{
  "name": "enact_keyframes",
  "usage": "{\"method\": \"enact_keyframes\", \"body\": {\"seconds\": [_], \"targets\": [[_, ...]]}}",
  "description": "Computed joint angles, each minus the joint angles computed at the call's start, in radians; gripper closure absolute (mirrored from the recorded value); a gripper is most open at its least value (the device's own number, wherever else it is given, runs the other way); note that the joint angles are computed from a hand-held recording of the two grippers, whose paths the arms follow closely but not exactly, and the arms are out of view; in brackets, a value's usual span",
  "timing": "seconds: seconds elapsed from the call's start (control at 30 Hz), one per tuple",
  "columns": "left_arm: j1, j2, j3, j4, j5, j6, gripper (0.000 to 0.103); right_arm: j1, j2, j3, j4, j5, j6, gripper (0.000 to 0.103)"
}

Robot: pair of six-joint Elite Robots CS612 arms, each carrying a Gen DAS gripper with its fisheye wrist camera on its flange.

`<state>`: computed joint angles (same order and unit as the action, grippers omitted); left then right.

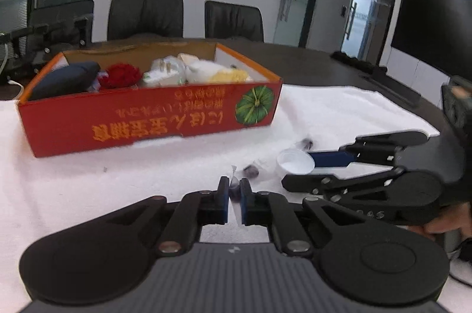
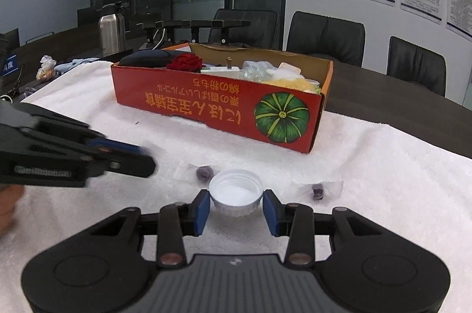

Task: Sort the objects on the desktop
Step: 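Carry the candy and clear cup into the box, open both tools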

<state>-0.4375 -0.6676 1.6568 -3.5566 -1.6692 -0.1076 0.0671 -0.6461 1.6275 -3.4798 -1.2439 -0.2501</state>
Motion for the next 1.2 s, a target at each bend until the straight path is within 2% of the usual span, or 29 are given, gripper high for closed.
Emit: {"method": "enact_keyframes", "body": {"seconds": [0.1,0.23,0.37,0.5,0.57,0.67,0.83,1.03,1.2], "targets": [[0.003,-0.023,0.024,-0.063,0.017,-0.011,0.095,0.002,-0.005,0.008,-0.037,-0.009,0.005,0.065],[0.015,-0.053,0.04,-0.096,0.03,-0.035,0.095,-0.002,-0.024,0.017,-0.091,0.009,0.02,0.065],[0.022,-0.073,0.006,-0.028,0.083,-0.001,0.095,0.002,-0.047,-0.008,-0.09,0.014,0.013,0.065],[0.036,-0.069,-0.077,0.062,0.088,-0.015,0.095,0.005,-0.055,-0.077,-0.037,0.04,0.045,0.065],[0.044,-0.059,-0.134,0.142,0.082,-0.018,0.095,0.012,-0.05,-0.132,0.031,0.036,0.059,0.065],[0.045,-0.03,-0.229,0.256,0.132,0.001,0.095,0.021,-0.03,-0.235,0.189,0.023,0.094,0.065],[0.059,0.035,-0.39,0.443,0.159,-0.026,0.095,0.037,0.036,-0.429,0.417,-0.018,0.158,0.065],[0.076,0.118,-0.538,0.599,0.189,-0.077,0.095,0.062,0.145,-0.646,0.607,-0.065,0.178,0.065],[0.091,0.16,-0.61,0.672,0.211,-0.097,0.095,0.079,0.237,-0.817,0.741,-0.078,0.172,0.065]]}}
